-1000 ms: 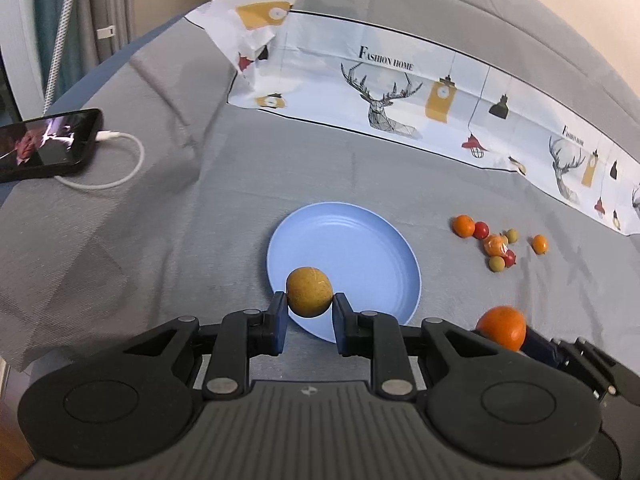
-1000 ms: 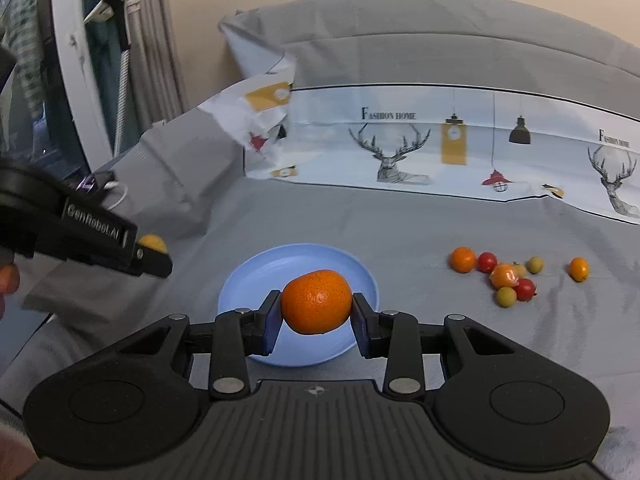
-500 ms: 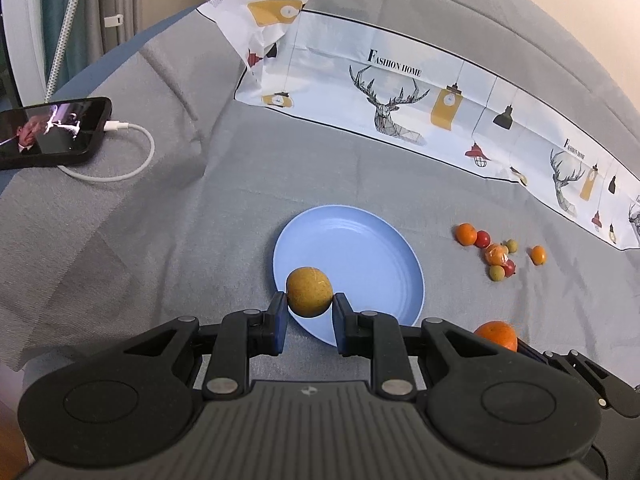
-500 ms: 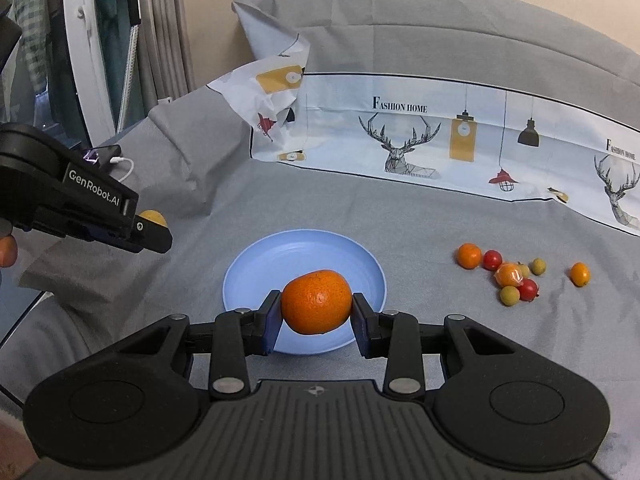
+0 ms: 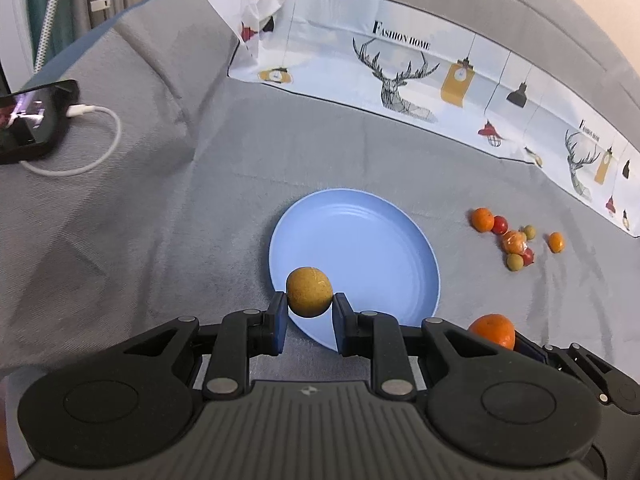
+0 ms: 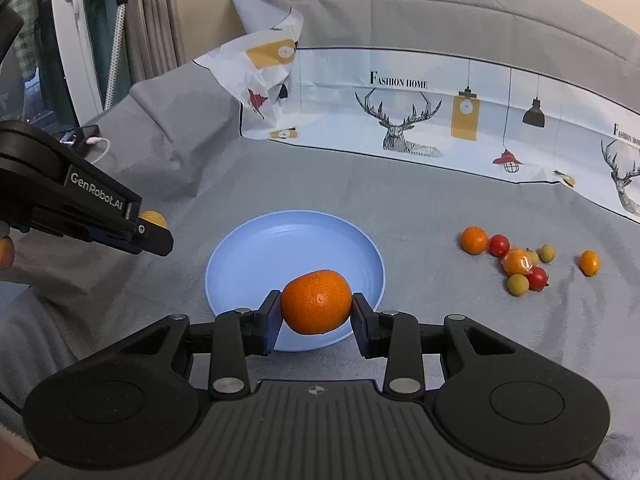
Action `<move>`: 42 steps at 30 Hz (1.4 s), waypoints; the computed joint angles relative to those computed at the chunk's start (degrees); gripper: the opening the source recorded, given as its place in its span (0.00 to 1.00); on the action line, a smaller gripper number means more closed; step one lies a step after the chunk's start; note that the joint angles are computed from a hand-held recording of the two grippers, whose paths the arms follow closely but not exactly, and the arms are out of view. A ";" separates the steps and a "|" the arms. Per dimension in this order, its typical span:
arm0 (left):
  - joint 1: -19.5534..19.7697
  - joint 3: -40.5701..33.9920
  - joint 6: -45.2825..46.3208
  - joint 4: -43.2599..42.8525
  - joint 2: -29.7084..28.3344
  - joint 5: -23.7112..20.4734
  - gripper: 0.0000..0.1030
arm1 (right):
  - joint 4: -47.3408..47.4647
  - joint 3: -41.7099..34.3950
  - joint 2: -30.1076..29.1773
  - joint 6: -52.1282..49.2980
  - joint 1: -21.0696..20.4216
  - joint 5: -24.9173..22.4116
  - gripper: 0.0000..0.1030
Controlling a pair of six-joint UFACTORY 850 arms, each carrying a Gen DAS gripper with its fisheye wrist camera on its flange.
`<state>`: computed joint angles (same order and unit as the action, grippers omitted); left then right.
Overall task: Organize fruits
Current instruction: 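Carry the yellow fruit and the mandarin over the blue plate with both tools, then open both tools to drop the fruits onto the blue plate, then lift both tools away from the blue plate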
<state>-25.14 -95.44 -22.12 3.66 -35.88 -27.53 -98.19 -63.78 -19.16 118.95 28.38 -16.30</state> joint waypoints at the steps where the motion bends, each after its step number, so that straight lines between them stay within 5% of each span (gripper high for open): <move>1: -0.04 -0.99 0.19 -0.06 -0.87 -0.43 0.25 | 0.40 -0.50 -0.58 -0.52 -0.25 0.33 0.37; 11: -0.54 -13.22 -1.70 3.28 -11.04 -6.15 0.25 | 9.28 -7.27 -7.93 -10.35 -2.34 3.53 0.37; 23: -0.39 -26.86 0.27 4.56 -21.66 -13.93 0.28 | 31.57 -14.55 -14.89 -33.44 -4.02 4.76 0.37; 24: -0.43 -27.31 1.15 4.63 -21.93 -13.83 0.34 | 33.24 -15.02 -15.20 -35.12 -4.02 4.70 0.37; 26: -0.51 -28.33 2.27 4.98 -22.27 -14.08 0.91 | 35.72 -15.74 -15.59 -38.40 -4.30 5.54 0.38; 28: -0.67 -24.34 -2.72 9.14 -19.57 -9.30 1.00 | 35.10 -16.23 -15.58 -38.28 -4.39 5.88 0.45; 31: -0.75 -22.61 -4.65 11.28 -17.74 -9.00 1.00 | 27.76 -15.14 -13.98 -31.23 -4.07 4.45 0.85; 42: -2.04 3.46 -14.01 15.93 1.65 -6.55 1.00 | 24.06 -1.26 0.28 -23.54 0.65 -0.13 0.96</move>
